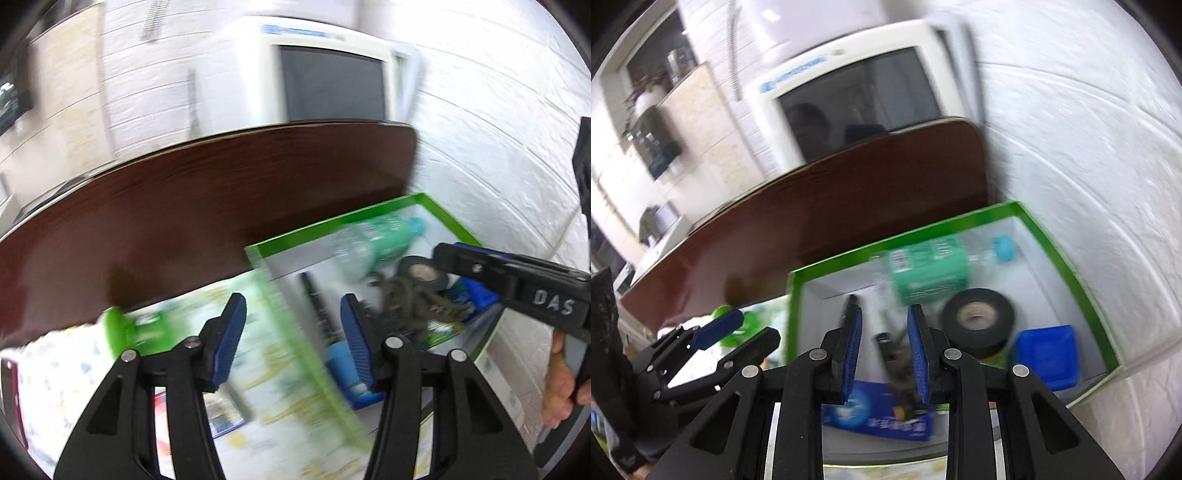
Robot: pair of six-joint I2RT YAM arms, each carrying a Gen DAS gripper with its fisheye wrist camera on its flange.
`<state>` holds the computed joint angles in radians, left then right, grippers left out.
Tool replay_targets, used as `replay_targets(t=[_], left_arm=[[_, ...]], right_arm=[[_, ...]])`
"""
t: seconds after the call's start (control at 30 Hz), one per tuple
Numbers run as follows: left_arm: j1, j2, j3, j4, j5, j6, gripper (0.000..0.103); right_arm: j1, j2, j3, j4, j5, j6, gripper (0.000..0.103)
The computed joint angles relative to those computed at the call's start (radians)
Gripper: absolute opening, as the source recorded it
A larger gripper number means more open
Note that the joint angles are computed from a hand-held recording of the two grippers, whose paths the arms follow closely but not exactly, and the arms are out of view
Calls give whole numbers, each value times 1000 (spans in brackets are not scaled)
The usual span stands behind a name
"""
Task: Organize rigid objects
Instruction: 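Move both grippers back to the red tiger-picture card box, then close both grippers on the sides of the card box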
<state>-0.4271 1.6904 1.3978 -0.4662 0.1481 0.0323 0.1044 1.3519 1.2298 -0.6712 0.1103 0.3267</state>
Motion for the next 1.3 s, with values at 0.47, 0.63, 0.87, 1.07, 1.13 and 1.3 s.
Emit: replay_targets(t=[0.47,0.63,0.87,1.07,1.13,1.3], left_arm=[[326,-193,-314,48,88,126,62],[397,-210,-389,34,175,222,63],[407,-131,-400,39,244,237,63],[394,-43,-345,40,289,218,61],[387,-31,-334,48,295,212,59],[373,-21,-322,55,294,229,49]], right_arm=[[371,248,150,-31,64,80,53],[433,437,262,-91,102,140,59],[455,640,416,-186,185,295,59],[439,706,467,-217,211,345,59],[421,697,446,-182,158,341,59],[387,698,435,-145,37,300,60]])
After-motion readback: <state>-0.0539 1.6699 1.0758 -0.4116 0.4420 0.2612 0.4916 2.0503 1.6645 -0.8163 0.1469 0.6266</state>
